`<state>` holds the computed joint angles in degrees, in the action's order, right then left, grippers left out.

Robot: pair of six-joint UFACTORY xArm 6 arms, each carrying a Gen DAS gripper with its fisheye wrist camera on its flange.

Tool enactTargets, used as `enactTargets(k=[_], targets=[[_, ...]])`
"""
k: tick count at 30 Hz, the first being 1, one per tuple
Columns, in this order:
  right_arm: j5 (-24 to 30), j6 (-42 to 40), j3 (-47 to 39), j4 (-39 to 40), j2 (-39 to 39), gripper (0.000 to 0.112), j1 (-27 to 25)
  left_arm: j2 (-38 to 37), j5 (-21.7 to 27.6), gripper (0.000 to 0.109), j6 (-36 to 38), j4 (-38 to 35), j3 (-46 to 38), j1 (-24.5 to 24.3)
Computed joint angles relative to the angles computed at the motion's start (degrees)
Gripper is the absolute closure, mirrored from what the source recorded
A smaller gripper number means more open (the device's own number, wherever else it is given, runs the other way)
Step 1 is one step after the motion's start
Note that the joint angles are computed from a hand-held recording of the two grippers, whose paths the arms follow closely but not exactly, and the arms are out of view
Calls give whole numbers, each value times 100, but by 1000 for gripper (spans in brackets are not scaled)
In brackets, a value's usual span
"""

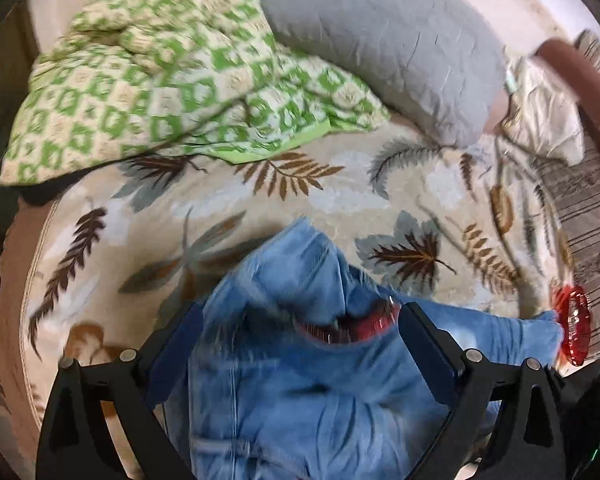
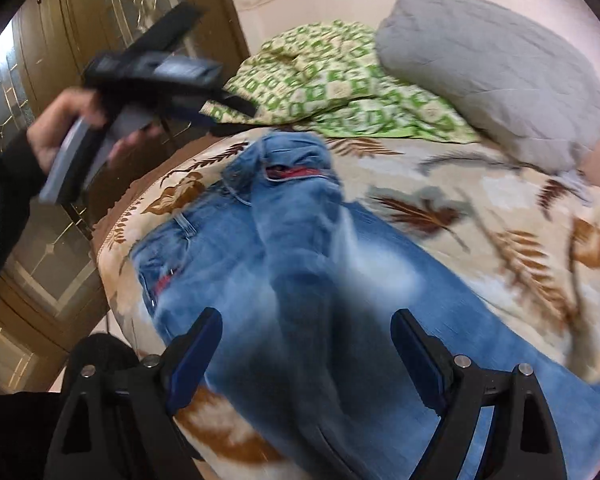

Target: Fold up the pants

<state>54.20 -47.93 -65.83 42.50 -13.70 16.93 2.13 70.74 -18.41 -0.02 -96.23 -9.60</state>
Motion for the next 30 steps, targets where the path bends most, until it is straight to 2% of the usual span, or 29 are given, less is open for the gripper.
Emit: enactTargets(k=[5,8,11,13,14,15,16,17,19,24,30], targets=[[-473,329,-459,-199,624,24,510,1576,919,10,198,99,-1909,28],[-549,546,-706,-289,959,24,606,2461,1632,10,225,159,-3048,65],[-627,862,-873,-406,1250,24,675,2973,2034,10,238,26,-3677,117],[-727,930,-898,-410,1351,25,718,2974,1970,11,307,-21,-3622,104],[-789,921,-888,-370,1368,34,732,2970,1945,12,346,-41,-3600,97],[-849,947,-878,-403,1383,47,749,2938,1905,18,425,-87,-3537,90],[-912,1077,-881,-584,1410,62,777,2950,1942,59,538,-115,-3557,75],[-939,1145,-879,-694,1427,68,784,3054,2137,105,625,-28,-3743,34],[-944,1101,-856,-658,1416,80,754,3010,2192,104,794,-38,-3717,-3],[-1118,1097,-734,-730,1290,90,742,2204,1667,104,838,74,-2750,-52],[-1943,774,13,-1091,532,94,944,305,561,104,858,-154,-756,59]])
